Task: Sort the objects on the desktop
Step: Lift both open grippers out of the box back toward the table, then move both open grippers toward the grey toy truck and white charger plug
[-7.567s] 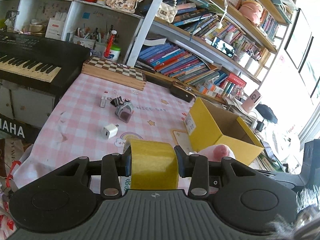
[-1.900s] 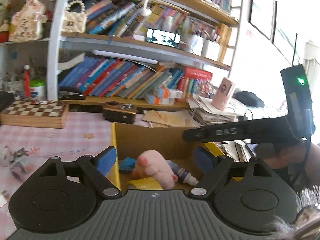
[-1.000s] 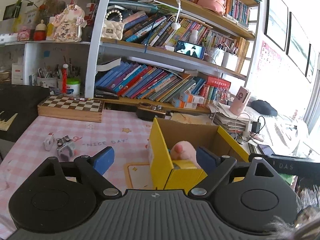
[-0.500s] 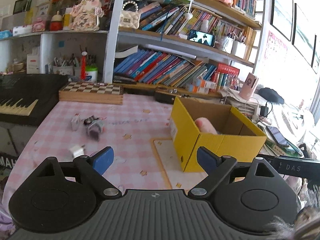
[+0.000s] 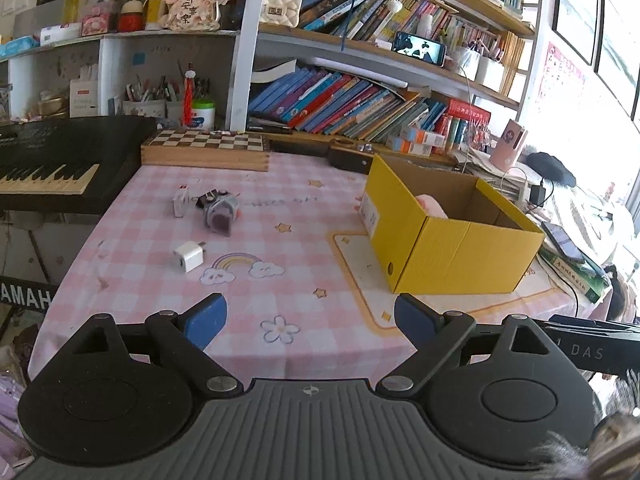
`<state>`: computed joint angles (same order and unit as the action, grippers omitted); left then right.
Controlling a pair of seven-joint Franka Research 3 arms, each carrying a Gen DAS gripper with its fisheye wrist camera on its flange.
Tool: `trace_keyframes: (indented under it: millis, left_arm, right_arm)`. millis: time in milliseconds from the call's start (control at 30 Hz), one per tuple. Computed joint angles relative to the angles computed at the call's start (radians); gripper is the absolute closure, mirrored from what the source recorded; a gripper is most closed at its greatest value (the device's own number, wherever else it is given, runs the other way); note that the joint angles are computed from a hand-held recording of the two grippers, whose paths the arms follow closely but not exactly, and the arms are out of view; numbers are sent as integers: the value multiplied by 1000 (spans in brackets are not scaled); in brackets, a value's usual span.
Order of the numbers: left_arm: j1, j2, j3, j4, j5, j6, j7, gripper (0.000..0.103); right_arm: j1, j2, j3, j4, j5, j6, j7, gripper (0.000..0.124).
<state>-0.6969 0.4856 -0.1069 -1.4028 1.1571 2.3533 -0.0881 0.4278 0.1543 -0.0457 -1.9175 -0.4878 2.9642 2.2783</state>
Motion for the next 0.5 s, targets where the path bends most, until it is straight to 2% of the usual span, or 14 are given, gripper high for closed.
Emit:
trace_keyframes:
  millis: [300,500]
  left_arm:
    - [14,-57,-17,-88,-1,-19,-11,12]
    - [33,-102,-38,-153,18,-35,-46,12]
  right_arm:
    - [-2,3,60,-5,135,-27,-144,49]
    - [19,17,74,10,193,-36,-228,49]
